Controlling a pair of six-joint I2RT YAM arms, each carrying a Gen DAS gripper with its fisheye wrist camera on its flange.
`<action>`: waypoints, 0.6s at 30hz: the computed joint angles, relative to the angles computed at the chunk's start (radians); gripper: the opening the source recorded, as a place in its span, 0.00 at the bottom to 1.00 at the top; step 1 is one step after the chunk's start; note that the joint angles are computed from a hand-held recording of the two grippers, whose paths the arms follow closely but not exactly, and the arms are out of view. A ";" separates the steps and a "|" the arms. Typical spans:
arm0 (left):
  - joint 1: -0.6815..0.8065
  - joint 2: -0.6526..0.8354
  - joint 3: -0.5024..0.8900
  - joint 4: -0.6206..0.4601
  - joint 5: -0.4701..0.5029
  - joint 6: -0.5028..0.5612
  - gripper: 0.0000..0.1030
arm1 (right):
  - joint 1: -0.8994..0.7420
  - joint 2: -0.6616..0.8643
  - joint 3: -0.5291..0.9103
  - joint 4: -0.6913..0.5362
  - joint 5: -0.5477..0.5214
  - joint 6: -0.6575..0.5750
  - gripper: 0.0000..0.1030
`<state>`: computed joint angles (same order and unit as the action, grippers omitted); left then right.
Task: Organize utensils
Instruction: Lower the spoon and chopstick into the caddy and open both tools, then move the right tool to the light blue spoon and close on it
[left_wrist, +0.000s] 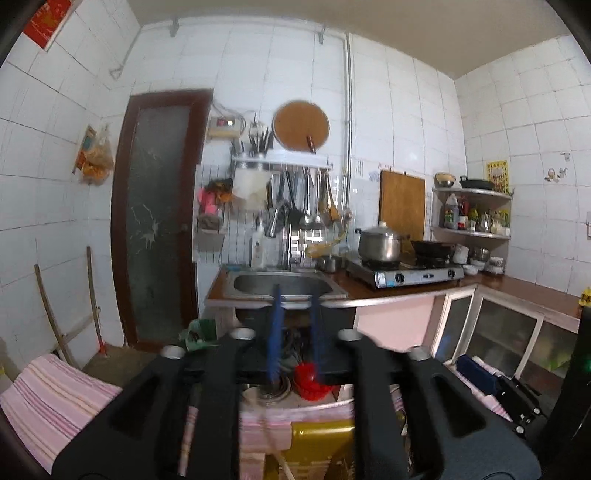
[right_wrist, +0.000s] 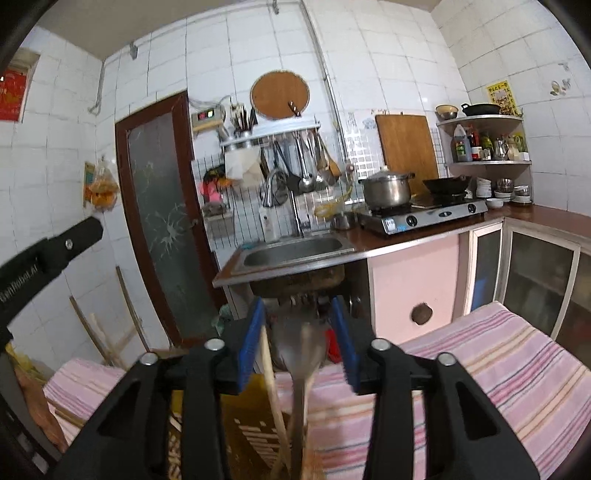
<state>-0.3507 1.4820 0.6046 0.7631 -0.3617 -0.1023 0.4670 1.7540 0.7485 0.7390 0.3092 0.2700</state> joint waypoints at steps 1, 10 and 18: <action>0.003 -0.022 -0.010 -0.017 -0.010 0.003 0.44 | 0.000 -0.017 -0.006 -0.020 0.005 -0.008 0.57; 0.074 -0.476 -0.185 -0.395 -0.012 -0.008 0.95 | 0.027 -0.317 -0.135 -0.321 0.154 -0.016 0.79; 0.275 -0.781 -0.384 -0.802 0.197 -0.047 0.95 | 0.260 -0.391 -0.324 -0.499 0.303 0.202 0.88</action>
<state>-0.0757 0.7006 0.2209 -0.0390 -0.1651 -0.1492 0.7267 1.3627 0.4248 0.2403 0.6121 0.4717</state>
